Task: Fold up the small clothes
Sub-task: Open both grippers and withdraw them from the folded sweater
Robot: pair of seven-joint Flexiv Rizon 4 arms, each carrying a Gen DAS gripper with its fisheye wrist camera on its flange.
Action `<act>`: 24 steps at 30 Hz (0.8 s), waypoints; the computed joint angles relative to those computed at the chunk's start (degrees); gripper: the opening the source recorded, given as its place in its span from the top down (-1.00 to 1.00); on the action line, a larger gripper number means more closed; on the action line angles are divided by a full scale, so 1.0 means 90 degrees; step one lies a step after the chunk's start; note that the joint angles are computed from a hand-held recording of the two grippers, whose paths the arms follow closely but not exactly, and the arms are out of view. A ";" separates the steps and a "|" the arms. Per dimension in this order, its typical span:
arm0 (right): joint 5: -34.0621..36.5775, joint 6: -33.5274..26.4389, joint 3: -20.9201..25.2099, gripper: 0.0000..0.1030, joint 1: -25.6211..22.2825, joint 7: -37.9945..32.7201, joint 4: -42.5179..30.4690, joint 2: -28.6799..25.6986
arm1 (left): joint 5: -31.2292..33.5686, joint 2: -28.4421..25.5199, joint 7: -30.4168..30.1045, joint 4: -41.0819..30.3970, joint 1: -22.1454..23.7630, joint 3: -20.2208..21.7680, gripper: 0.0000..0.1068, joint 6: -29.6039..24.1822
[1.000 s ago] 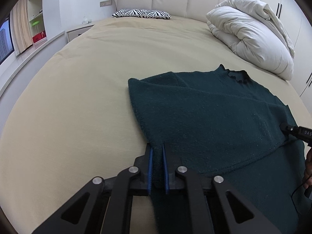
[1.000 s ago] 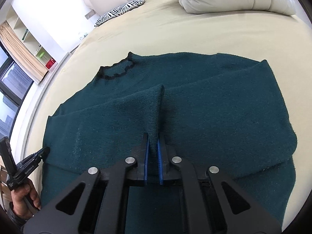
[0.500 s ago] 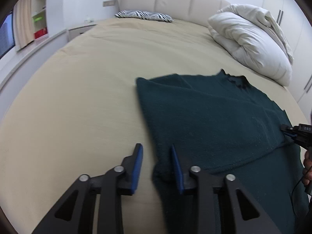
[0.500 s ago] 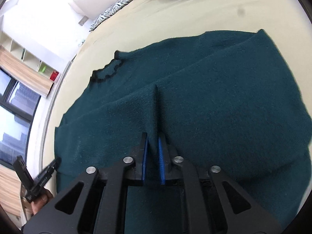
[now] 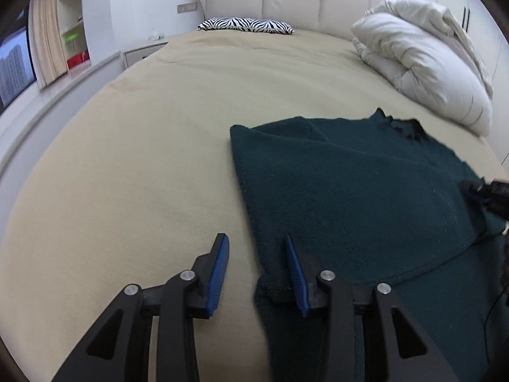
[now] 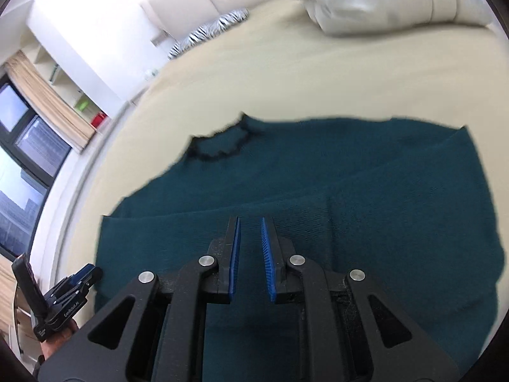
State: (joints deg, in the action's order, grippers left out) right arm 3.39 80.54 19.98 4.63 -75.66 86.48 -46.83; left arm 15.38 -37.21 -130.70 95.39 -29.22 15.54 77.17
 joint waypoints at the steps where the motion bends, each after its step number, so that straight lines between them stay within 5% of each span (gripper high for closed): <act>1: -0.0021 -0.0249 0.0061 0.78 -0.0094 0.0054 -0.0176 -0.0145 | 0.0011 0.0006 0.0020 0.0003 0.0010 -0.0010 0.23 0.0013; 4: 0.0448 -0.0075 0.0779 0.82 -0.0674 -0.0499 -0.0448 -0.0486 | 0.0152 -0.0026 -0.0058 -0.0069 -0.0130 0.0136 0.21 -0.0034; 7: 0.0874 0.0161 0.0200 0.80 -0.0367 -0.0355 -0.0307 -0.0254 | 0.0211 0.0016 -0.0245 -0.0075 -0.0236 0.0241 0.16 -0.0102; 9: 0.0314 0.0523 -0.0020 0.71 -0.0319 0.0281 0.0143 -0.0043 | 0.0384 0.0097 -0.0504 -0.0095 -0.0447 0.0432 0.16 -0.0263; 13: 0.0419 0.1187 0.1155 0.71 -0.1044 -0.0561 0.0696 0.0089 | 0.0866 0.0276 -0.0754 -0.0036 -0.0571 0.0459 0.14 -0.0444; 15: 0.0103 0.1039 0.1102 0.56 -0.0946 -0.0609 0.0903 0.0157 | 0.0909 0.0428 -0.0705 0.0172 -0.0378 0.0219 0.13 -0.0414; 17: -0.0338 0.0283 0.0681 0.42 -0.0678 -0.0227 0.0904 0.0189 | 0.0837 0.0678 -0.0801 0.0540 -0.0207 0.0029 0.13 -0.0248; 21: 0.0394 0.1016 0.1110 0.38 -0.1046 -0.0457 0.1198 0.0450 | 0.0924 0.1402 -0.1366 0.1572 -0.0174 0.0011 -0.15 0.0455; 24: 0.0323 0.1679 0.1484 0.38 -0.1412 -0.0605 0.1868 0.0853 | 0.0811 0.1905 -0.1438 0.2388 -0.0018 -0.0227 -0.17 0.0992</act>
State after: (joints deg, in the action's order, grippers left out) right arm 6.29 95.65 33.34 -8.08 -81.11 103.30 -39.16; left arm 22.68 -20.07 -143.65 116.89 -29.38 13.50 86.10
